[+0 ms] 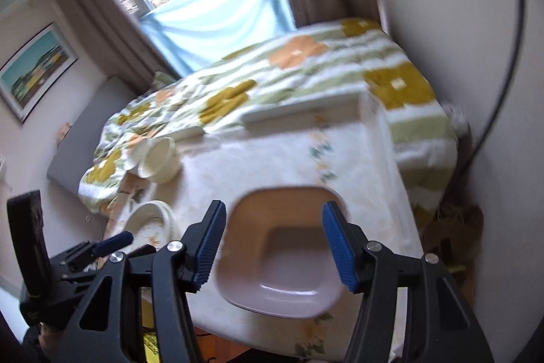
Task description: Organize plates and bowls
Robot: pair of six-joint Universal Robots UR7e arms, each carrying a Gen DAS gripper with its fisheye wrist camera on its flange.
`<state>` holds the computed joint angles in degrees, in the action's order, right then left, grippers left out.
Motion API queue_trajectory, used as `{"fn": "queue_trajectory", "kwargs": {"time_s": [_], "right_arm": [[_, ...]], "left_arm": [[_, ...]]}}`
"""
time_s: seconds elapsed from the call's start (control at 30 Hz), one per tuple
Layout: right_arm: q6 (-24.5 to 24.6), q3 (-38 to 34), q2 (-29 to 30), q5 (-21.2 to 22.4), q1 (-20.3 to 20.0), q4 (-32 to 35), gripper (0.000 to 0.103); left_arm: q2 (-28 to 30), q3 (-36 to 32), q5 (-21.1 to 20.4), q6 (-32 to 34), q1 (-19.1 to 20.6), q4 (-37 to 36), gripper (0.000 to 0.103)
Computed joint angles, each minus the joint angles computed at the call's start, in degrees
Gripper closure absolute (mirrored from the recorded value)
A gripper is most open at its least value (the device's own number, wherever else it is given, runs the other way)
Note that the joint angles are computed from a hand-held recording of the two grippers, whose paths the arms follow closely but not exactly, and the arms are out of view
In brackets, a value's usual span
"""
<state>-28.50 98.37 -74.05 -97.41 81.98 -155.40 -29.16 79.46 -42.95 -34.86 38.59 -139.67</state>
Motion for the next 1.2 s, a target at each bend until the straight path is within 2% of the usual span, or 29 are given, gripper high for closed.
{"fn": "queue_trajectory", "kwargs": {"time_s": [0.03,0.07,0.13,0.27,0.37,0.47,0.57,0.63,0.73,0.87,0.93,0.97,1.0,1.03,1.13,1.2], "right_arm": [[-0.83,-0.64,0.39,0.86,0.92,0.37,0.007],[-1.88,-1.30,0.83,2.75,1.74,0.56,0.000],[-3.24,-2.70,1.96,4.50,2.99,1.81,0.000],[-4.65,-7.96,6.62,1.47,6.94,6.09,0.000],[-4.31,-13.12,11.01,-1.03,9.25,10.01,0.000],[-5.25,-19.62,17.31,-6.85,11.75,12.43,0.000],[-5.51,-26.83,23.41,-7.56,12.64,17.57,0.000],[-3.92,-32.87,28.13,-9.22,13.05,22.38,0.000],[-1.13,-42.16,35.94,-16.17,14.01,27.21,0.000],[3.51,-54.59,45.12,-17.82,13.41,36.26,0.000],[5.12,-59.11,48.66,-18.03,13.04,38.95,0.001],[6.25,-61.24,50.19,-17.70,12.80,40.45,0.003],[7.61,-63.63,51.85,-17.11,12.51,42.23,0.010],[8.76,-65.57,53.09,-16.54,12.25,43.91,0.020],[11.01,-69.06,55.67,-15.20,11.82,46.51,0.037],[11.73,-70.73,56.90,-14.77,11.76,47.65,0.045]], "left_arm": [[-1.22,0.75,1.80,-1.09,-0.41,-0.11,0.012],[-2.64,1.70,4.18,-2.20,-0.83,-0.54,0.000],[-4.41,3.09,6.63,-1.51,-0.94,-3.65,0.000],[-8.34,4.55,8.28,-4.19,0.80,-2.83,0.000],[-10.67,4.57,7.49,-6.43,3.26,-1.81,0.000],[-12.32,3.42,4.70,-6.88,6.58,-1.18,0.000],[-11.97,-0.56,1.43,-7.48,10.70,3.22,0.000],[-10.63,-4.38,-1.64,-7.18,13.70,6.13,0.000],[-8.17,-9.37,-5.16,-6.29,17.48,8.55,0.000],[-3.13,-17.74,-9.22,-3.98,22.12,12.97,0.001],[-0.19,-22.28,-10.70,-2.53,24.01,15.75,0.005],[1.41,-24.79,-11.65,-1.82,24.96,17.36,0.011],[2.57,-26.51,-12.53,-1.27,25.60,18.40,0.020],[3.72,-28.37,-13.32,-0.67,26.13,19.49,0.024],[6.65,-32.78,-14.60,1.27,27.31,22.06,0.040],[7.95,-34.65,-15.31,2.45,27.76,22.92,0.054]]}}
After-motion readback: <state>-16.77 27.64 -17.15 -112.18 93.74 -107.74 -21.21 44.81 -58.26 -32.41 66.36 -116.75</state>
